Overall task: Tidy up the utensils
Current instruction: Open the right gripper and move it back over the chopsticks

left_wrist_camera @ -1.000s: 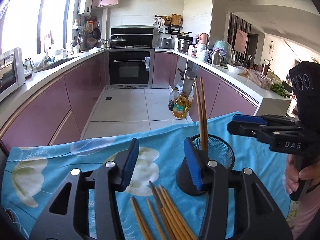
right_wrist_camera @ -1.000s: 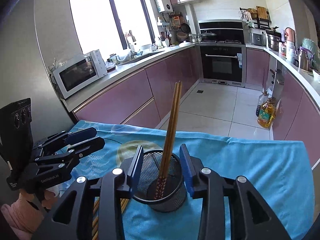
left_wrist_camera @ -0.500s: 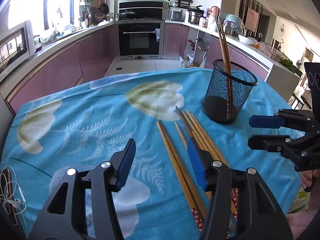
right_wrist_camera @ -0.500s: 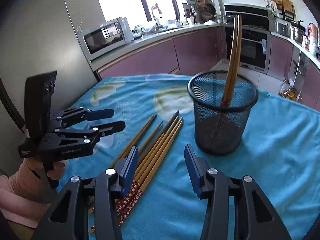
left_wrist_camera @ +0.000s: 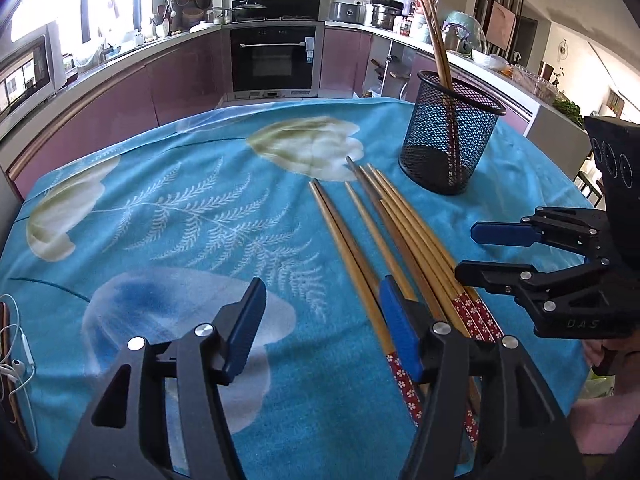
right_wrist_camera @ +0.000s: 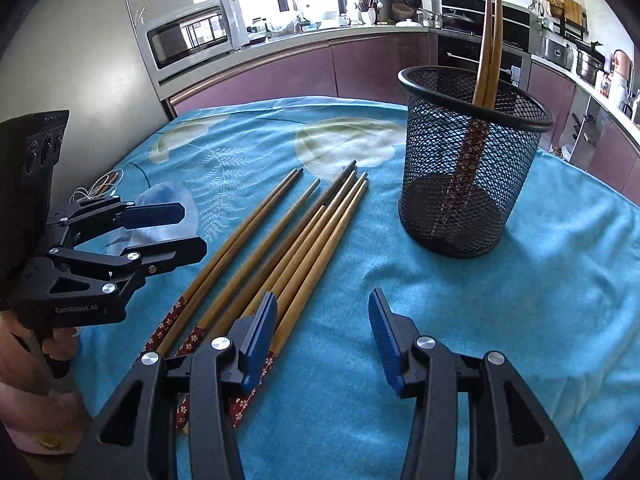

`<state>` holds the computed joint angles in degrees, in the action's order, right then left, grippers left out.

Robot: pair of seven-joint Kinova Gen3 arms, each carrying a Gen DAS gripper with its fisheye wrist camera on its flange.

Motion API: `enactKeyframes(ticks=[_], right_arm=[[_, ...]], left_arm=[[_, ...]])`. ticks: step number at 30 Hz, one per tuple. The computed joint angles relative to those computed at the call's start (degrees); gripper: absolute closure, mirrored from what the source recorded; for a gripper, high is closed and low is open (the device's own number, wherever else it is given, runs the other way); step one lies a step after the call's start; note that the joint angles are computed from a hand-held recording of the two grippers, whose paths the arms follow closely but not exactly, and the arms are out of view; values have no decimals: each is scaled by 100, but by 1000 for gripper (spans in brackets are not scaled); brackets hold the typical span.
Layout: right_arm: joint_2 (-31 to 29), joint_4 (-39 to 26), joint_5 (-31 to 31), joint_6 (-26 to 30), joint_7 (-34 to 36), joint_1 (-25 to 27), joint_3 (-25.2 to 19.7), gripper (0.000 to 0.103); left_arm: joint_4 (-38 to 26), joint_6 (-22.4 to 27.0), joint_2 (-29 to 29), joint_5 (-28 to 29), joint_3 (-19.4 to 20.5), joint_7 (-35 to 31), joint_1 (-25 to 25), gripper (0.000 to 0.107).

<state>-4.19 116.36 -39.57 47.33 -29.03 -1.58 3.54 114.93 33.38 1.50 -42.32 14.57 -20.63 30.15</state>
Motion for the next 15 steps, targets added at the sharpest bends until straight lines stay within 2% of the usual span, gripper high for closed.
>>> enactKeyframes(ticks=[15], right_arm=[[0,0,267,-187,-330,-84,-46,58]], left_arm=[[-64,63,140,306,-101,-336,80,49]])
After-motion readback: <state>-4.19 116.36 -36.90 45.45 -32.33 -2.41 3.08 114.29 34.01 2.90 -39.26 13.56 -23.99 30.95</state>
